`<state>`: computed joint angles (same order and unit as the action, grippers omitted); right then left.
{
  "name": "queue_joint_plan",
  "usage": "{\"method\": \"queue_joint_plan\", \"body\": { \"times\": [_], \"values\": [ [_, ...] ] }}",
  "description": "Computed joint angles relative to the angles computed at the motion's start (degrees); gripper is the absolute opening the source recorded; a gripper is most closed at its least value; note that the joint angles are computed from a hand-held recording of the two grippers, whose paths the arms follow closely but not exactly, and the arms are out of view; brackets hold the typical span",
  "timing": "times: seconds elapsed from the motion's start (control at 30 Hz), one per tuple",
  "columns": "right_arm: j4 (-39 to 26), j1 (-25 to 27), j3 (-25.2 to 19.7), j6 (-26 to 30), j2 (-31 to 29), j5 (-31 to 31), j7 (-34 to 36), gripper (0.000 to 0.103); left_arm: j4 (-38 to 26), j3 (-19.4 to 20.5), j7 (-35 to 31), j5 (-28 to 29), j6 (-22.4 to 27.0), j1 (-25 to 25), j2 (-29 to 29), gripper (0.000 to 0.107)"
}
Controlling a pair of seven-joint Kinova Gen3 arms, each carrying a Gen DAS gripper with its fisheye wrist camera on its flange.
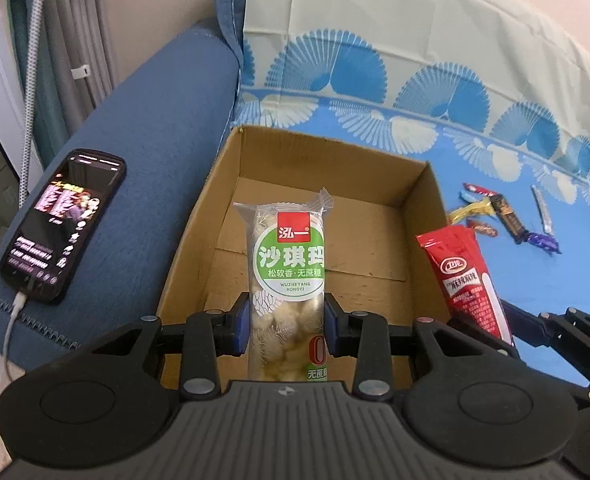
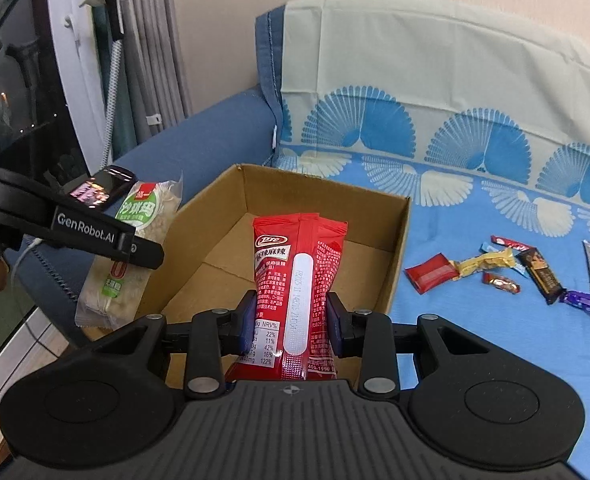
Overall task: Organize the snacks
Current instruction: 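Carry the peanut bar in the left tool while the right tool carries the red wafer pack to the box, then open both tools to drop the peanut bar and red wafer pack into the box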
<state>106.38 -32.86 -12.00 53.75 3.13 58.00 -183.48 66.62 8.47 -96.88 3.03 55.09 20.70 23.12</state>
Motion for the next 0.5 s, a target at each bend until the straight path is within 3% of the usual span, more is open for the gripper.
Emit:
{"method": "queue_joint_plan", "body": {
  "times": [0.5],
  "values": [
    [-1.35,6.23,7.54,-13.23,6.74,-5.24,7.05,0.037,-16.04,-2.52,1.18,-4.26,7.32,4.11,14.74,0.04]
  ]
}}
